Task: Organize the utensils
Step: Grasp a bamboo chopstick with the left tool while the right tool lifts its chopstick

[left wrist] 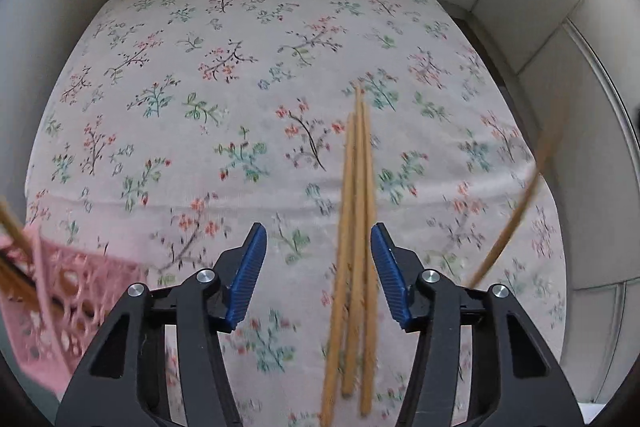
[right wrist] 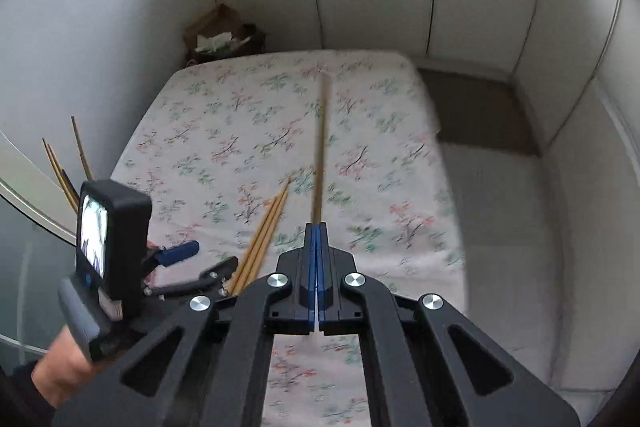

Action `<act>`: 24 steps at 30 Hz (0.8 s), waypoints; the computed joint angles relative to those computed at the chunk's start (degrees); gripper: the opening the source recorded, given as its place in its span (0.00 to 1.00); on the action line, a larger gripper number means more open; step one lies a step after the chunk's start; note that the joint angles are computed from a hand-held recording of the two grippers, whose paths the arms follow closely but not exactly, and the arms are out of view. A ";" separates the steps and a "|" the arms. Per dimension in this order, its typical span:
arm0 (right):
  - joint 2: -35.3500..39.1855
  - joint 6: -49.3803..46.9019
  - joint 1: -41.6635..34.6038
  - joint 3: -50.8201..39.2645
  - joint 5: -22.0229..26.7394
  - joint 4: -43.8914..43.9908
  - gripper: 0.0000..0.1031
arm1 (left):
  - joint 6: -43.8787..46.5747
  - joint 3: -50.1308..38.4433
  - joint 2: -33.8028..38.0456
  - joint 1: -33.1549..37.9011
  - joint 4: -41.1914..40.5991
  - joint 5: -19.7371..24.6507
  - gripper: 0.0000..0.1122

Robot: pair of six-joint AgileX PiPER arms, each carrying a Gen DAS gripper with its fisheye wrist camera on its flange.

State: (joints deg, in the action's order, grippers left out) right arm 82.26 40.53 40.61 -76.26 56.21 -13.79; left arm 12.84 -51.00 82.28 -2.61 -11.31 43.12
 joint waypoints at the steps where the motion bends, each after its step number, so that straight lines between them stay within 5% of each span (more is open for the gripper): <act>1: -0.49 -0.11 0.19 0.32 -0.08 0.12 0.00 | 0.34 -0.26 0.51 0.42 -0.58 -0.06 0.46; 10: 2.53 -10.15 -10.62 6.84 -4.46 17.10 0.02 | 0.00 -1.05 4.76 -0.53 -1.90 -0.84 0.41; 12: 4.58 -12.28 -12.65 7.59 -5.65 19.43 0.21 | 2.00 -1.88 5.42 1.49 -5.30 0.29 0.41; 14: 6.20 -13.24 -13.81 7.72 -7.02 20.79 0.31 | 3.10 -2.00 5.32 1.75 -6.12 0.34 0.41; 24: 18.18 -14.67 -16.24 0.50 -8.41 21.26 0.31 | 3.03 -5.60 9.08 0.67 -3.86 2.17 0.27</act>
